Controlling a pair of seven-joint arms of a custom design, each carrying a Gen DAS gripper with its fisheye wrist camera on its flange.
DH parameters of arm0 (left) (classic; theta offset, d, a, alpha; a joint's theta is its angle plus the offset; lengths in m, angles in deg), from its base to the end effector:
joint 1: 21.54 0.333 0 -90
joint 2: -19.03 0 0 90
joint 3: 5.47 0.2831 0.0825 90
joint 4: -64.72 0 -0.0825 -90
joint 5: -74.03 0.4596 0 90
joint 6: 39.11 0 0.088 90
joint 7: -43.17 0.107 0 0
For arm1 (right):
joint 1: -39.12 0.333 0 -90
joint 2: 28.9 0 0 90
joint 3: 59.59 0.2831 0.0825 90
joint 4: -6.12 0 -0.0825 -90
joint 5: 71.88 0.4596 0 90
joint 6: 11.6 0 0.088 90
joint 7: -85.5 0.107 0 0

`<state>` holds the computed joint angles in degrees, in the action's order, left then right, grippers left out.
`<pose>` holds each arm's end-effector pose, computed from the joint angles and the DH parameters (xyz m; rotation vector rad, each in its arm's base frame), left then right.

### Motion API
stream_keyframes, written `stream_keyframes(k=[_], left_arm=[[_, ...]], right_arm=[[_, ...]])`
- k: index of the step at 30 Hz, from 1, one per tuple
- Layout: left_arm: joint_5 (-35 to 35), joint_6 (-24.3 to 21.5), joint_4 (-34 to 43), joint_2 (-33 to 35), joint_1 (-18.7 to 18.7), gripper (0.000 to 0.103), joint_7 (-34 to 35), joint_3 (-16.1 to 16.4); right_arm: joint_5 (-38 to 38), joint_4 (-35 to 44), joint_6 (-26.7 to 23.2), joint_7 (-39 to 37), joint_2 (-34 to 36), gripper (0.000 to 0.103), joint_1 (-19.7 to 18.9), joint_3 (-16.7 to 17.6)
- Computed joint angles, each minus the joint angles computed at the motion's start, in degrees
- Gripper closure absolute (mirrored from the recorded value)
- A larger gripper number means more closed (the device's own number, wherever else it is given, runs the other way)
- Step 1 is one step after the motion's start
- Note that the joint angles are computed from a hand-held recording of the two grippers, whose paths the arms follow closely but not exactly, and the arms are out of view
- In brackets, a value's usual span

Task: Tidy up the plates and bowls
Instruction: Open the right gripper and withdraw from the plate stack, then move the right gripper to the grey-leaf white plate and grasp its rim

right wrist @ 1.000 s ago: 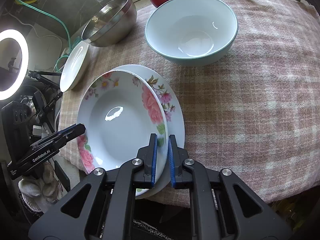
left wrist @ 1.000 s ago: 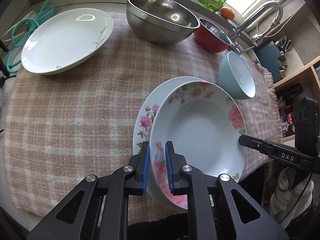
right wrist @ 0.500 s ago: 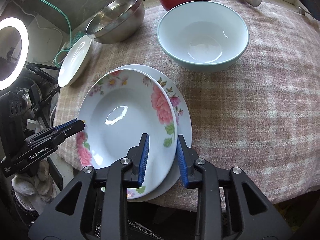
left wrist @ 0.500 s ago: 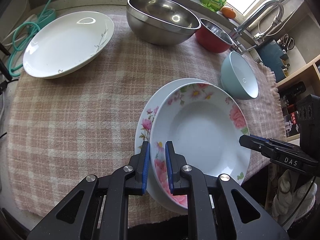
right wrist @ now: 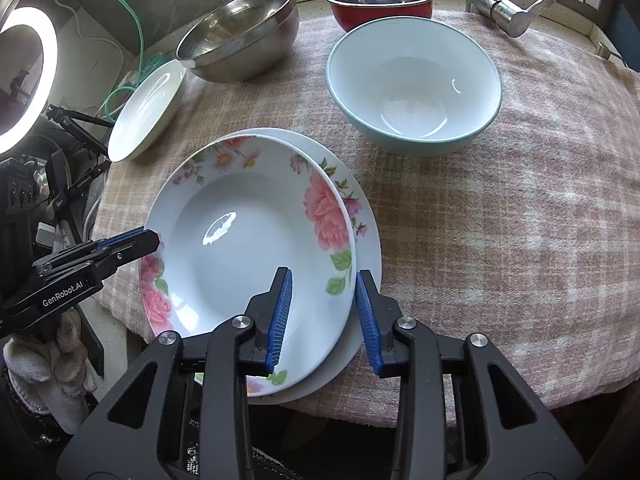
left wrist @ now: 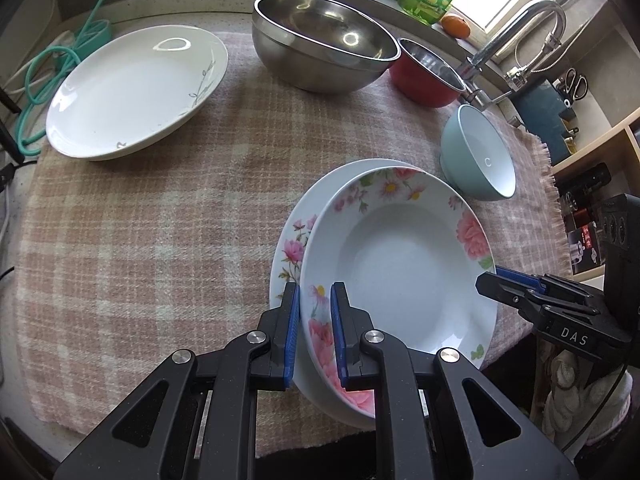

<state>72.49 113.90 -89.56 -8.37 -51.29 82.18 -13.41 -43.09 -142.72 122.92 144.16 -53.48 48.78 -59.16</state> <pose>0.3891 -0.2918 0.3533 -2.3807 1.8415 -0.6916 0.4815 0.0925 0.3461 -2.2694 1.5067 0.0999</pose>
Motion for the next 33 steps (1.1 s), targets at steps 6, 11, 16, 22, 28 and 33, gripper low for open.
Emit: stream_keyframes(k=[6,11,16,22,28,33], left_arm=[[0.2,-0.2,-0.9,-1.6,0.1,0.089,0.0,0.1],[0.8,-0.3,-2.2,-3.7,0.3,0.089,-0.2,0.5],[1.3,-0.3,-4.0,-6.3,0.7,0.081,-0.5,1.3],[2.7,-0.3,-6.4,-9.9,2.0,0.076,-1.1,2.2],[4.5,-0.9,-9.5,-14.5,4.2,0.076,-2.1,3.0],[6.6,-1.7,-11.5,-17.7,7.0,0.076,-2.1,4.0]], right_arm=[[-0.3,-0.6,1.8,0.4,-1.4,0.060,0.0,0.2],[0.4,-0.9,2.8,0.8,-2.4,0.054,0.2,0.1],[2.6,-1.5,5.1,0.3,-3.9,0.037,1.5,-0.1],[7.6,-0.6,6.1,-1.3,-4.2,0.024,3.7,-1.2],[11.3,0.7,8.4,-3.9,-3.3,0.024,6.5,-0.6],[16.7,3.5,8.4,-6.1,-0.8,0.016,9.3,-0.9]])
